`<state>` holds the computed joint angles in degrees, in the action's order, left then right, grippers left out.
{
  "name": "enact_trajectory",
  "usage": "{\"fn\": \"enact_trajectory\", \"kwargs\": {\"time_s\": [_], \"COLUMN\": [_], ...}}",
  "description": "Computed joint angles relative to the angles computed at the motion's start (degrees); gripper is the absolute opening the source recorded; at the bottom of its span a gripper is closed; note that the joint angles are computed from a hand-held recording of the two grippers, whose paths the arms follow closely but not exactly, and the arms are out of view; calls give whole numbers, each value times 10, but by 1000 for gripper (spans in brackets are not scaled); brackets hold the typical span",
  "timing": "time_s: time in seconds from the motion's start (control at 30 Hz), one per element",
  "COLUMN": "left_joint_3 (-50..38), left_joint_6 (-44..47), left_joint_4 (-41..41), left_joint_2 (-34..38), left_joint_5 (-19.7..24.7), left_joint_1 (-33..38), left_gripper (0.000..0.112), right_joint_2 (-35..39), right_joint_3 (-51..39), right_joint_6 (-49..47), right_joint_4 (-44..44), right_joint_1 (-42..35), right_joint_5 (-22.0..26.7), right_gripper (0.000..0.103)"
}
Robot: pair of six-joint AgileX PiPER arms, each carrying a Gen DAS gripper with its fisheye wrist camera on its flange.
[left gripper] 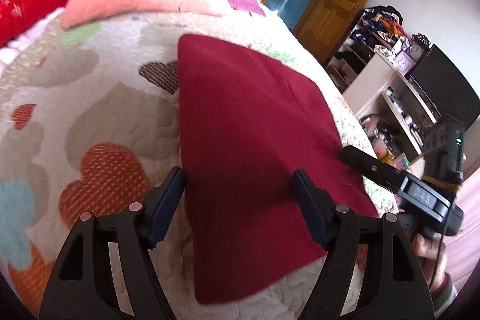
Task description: Fold small clothes
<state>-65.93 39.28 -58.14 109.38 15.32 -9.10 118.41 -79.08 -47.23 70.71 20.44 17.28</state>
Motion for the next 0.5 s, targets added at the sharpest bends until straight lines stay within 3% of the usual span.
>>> {"fn": "enact_trajectory", "kwargs": {"time_s": [0.1, 0.17, 0.23, 0.27, 0.3, 0.4, 0.5], "left_joint_3": [-43, -77, -84, -84, -79, -45, 20], "left_joint_6": [5, 1, 26, 16, 10, -1, 15], "left_joint_4": [-20, -28, -60, -47, -41, -23, -29], "left_joint_2": [43, 79, 91, 87, 82, 42, -26], "left_joint_5": [44, 83, 93, 88, 83, 64, 59], "left_joint_1": [17, 26, 31, 27, 24, 16, 23], "left_gripper": [81, 81, 80, 76, 73, 60, 59], "right_joint_2": [63, 92, 105, 110, 115, 95, 51], "right_joint_3": [-76, -105, -121, -133, -146, -140, -93], "right_joint_6": [59, 22, 4, 19, 33, 69, 5], "right_joint_4": [-31, 17, 30, 10, -10, -58, 10], "right_joint_1": [-20, -25, -23, -20, -17, 3, 10], "right_joint_5": [62, 84, 89, 93, 101, 74, 71], "right_gripper": [82, 83, 83, 80, 61, 45, 40]}}
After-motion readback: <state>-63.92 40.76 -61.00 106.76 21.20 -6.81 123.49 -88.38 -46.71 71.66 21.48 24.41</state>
